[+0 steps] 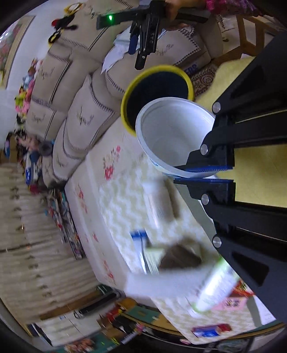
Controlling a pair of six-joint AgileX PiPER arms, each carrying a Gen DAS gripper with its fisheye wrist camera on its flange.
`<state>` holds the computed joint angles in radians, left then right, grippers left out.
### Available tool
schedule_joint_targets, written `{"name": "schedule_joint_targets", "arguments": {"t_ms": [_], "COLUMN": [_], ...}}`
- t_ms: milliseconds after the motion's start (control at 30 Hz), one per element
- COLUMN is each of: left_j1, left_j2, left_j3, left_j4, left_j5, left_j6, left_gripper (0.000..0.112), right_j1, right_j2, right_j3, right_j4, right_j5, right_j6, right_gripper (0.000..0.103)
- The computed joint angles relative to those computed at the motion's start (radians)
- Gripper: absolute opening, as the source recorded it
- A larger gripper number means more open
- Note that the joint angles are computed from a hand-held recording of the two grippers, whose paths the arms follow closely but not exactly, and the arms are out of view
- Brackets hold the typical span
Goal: Collect trash
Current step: 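Grasp the white plastic bowl with the left gripper and drop it into the bin, then return the right gripper to the table and grasp the white pill bottle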
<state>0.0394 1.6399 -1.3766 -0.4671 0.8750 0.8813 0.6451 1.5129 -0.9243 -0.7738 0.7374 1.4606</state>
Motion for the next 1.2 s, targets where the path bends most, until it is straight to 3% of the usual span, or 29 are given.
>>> {"name": "schedule_joint_targets", "arguments": {"t_ms": [233,400,567,733,800,867,967,1200], "left_j1": [-0.248,-0.434,-0.525,-0.558,-0.558,-0.556,-0.543,-0.313], "left_j2": [0.095,0.290,0.487,0.574,0.586,0.575,0.488,0.101], "left_j3": [-0.080,-0.244,-0.415,-0.463,-0.469,-0.455,-0.352,0.050], "left_j4": [0.092,0.239,0.331,0.381,0.388,0.392,0.397,0.124], "left_j5": [-0.033,-0.030,0.029,0.025,0.022,0.006,-0.073,-0.209], "left_j6": [-0.171,-0.385,-0.530,-0.587,-0.594,-0.598,-0.582,-0.305], "left_gripper": [0.006,0.006,0.006,0.008,0.023,0.061,0.065,0.087], "right_j1": [0.070,0.098,0.124,0.119,0.111,0.101,0.104,0.116], "right_j2": [-0.187,-0.274,-0.337,-0.363,-0.362,-0.352,-0.336,-0.239], "right_j3": [0.110,0.168,0.215,0.236,0.244,0.243,0.242,0.218], "right_j4": [-0.023,-0.015,0.004,0.011,0.012,0.014,0.007,-0.022], "right_j5": [0.167,0.239,0.289,0.298,0.282,0.263,0.241,0.136], "right_j6": [0.062,0.096,0.114,0.115,0.116,0.113,0.123,0.187], "right_gripper": [0.087,0.087,0.087,0.088,0.088,0.089,0.089,0.089]}}
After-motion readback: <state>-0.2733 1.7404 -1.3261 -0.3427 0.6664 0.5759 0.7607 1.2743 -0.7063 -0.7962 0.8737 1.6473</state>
